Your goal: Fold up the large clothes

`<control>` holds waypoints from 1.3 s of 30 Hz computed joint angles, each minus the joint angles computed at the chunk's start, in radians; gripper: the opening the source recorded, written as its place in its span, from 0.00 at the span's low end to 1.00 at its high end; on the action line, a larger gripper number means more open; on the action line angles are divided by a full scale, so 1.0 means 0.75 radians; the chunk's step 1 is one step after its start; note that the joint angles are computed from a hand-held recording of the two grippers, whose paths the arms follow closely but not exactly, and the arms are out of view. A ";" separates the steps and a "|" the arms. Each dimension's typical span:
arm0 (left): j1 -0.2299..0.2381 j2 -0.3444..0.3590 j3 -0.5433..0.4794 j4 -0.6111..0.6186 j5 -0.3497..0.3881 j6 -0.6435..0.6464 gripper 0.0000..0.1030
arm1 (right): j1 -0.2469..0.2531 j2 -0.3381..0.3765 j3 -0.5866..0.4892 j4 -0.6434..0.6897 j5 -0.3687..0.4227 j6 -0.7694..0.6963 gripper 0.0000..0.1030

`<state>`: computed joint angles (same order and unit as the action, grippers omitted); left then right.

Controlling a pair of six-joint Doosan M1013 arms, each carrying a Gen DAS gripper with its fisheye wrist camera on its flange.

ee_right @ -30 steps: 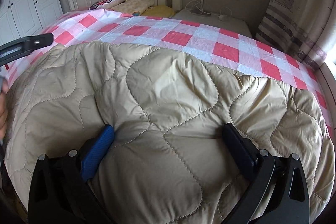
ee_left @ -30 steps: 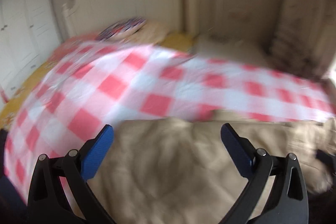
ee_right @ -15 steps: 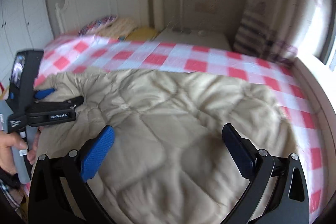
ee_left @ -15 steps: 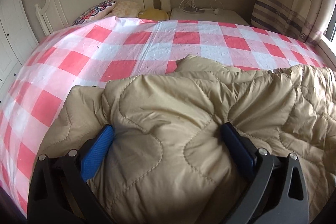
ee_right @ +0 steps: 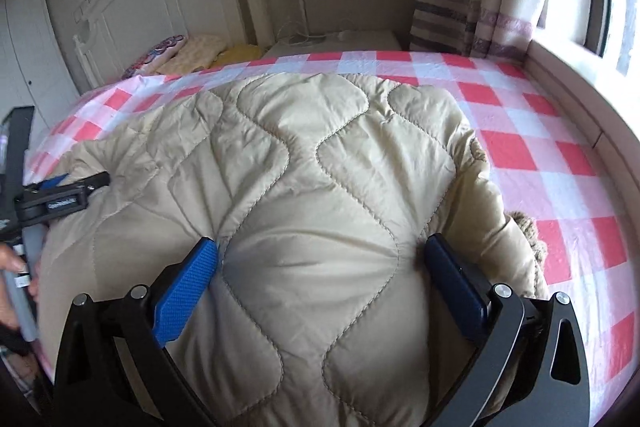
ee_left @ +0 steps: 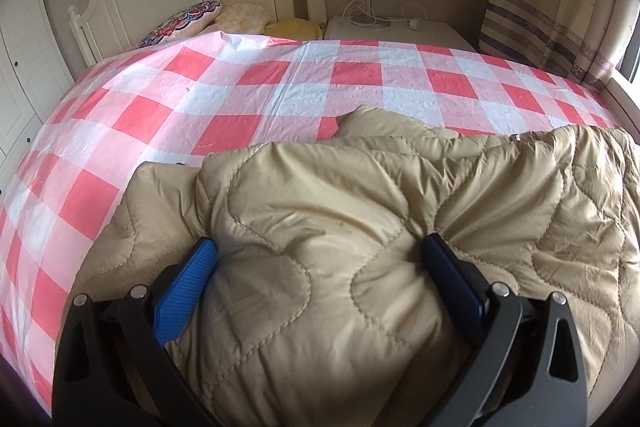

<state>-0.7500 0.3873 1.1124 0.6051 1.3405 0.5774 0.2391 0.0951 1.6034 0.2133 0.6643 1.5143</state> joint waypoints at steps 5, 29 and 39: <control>0.003 -0.003 0.006 -0.007 -0.005 -0.004 0.98 | -0.079 -0.179 0.141 0.276 -0.118 -0.101 0.96; 0.012 0.000 0.000 -0.026 0.007 -0.037 0.98 | -0.149 -0.121 0.276 0.918 -0.161 -0.173 0.74; -0.082 0.076 -0.118 0.122 0.117 0.031 0.98 | -0.235 -0.289 0.482 1.453 -0.244 -0.705 0.37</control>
